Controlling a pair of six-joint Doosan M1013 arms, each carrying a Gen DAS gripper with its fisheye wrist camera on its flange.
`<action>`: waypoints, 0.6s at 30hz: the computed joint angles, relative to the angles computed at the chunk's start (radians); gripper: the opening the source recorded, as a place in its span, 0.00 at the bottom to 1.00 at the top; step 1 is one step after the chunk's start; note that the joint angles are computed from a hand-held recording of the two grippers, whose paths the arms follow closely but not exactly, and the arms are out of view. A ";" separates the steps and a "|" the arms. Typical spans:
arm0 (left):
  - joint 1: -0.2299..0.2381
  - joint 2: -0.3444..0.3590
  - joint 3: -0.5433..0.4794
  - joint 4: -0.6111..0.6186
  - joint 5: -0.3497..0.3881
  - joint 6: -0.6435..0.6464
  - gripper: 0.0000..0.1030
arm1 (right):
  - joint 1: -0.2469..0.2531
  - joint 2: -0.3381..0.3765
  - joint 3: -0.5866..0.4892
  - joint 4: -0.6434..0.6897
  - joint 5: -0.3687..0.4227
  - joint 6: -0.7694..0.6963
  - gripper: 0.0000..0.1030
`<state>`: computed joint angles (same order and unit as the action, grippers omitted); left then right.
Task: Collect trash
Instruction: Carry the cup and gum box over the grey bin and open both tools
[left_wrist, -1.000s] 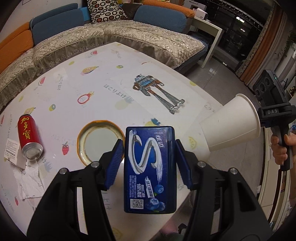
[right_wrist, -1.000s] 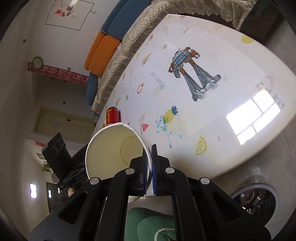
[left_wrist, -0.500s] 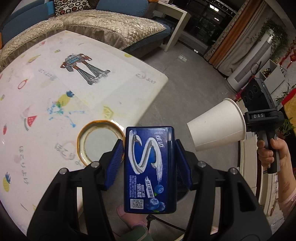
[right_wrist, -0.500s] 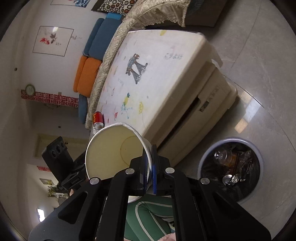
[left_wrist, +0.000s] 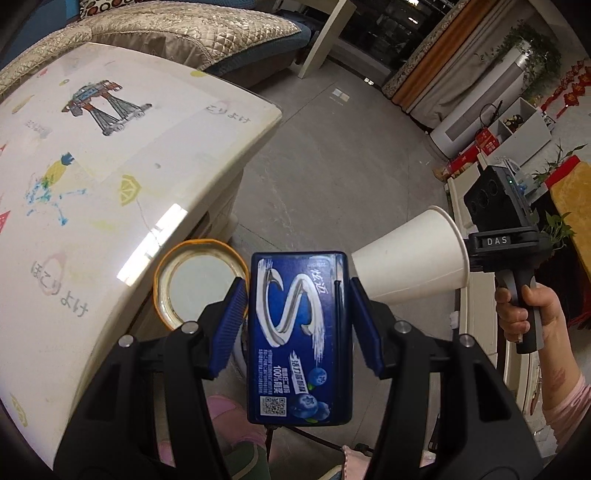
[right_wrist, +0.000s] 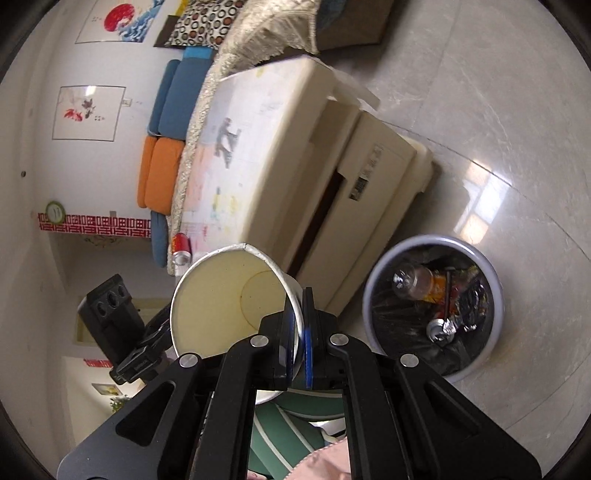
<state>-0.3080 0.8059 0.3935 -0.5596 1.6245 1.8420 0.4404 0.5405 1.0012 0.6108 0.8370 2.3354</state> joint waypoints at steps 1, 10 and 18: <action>-0.004 -0.004 0.016 0.000 0.002 0.004 0.51 | 0.000 -0.004 0.014 0.002 -0.002 0.004 0.05; -0.051 -0.042 0.186 0.026 0.022 0.052 0.51 | 0.002 -0.029 0.165 0.106 -0.022 0.011 0.05; -0.082 -0.038 0.273 0.042 0.048 0.032 0.51 | 0.003 -0.039 0.245 0.123 -0.013 0.050 0.05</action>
